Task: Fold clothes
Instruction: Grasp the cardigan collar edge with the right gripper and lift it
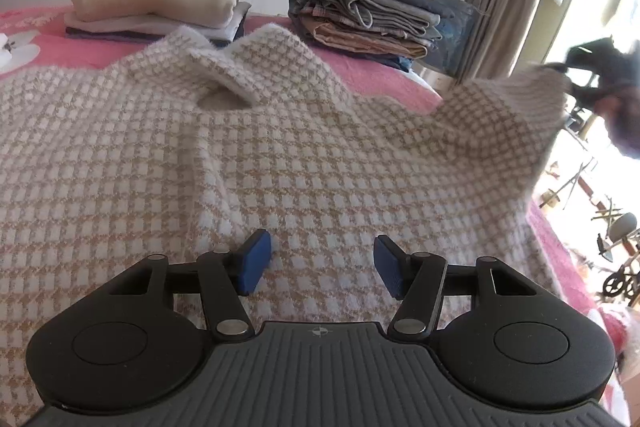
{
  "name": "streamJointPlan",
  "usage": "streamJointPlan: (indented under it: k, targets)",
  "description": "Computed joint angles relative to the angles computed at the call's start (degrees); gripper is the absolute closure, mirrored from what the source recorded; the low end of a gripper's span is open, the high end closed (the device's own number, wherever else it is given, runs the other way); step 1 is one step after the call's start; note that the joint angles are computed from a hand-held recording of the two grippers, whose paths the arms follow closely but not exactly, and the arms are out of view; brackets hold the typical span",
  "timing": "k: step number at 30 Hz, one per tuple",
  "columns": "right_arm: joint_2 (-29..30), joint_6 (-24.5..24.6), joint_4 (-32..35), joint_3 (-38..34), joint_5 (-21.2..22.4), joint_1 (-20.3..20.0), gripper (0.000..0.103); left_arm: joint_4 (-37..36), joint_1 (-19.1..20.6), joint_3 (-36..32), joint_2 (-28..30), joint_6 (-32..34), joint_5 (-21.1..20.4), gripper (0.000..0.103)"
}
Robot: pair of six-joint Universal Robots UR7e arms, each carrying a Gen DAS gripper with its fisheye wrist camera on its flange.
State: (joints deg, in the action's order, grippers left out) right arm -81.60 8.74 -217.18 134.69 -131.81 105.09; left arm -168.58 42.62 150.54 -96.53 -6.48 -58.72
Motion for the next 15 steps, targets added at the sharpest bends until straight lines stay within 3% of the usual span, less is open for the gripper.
streamJointPlan:
  k: [4,9,15]
  targets:
    - [-6.2,9.8,-12.5,11.0,4.5,-4.1,0.094,0.0,-1.0,0.4,0.0,0.7,1.6,0.045]
    - [-6.4,20.1,-21.5,18.1,7.7,-8.8,0.093,-1.5,-4.1,1.4,0.4,3.1,6.5,0.045]
    - [-6.9,19.3,-20.4,16.9,6.7,-6.4,0.093,-12.9,-5.2,-0.1,7.4,9.0,5.8,0.044]
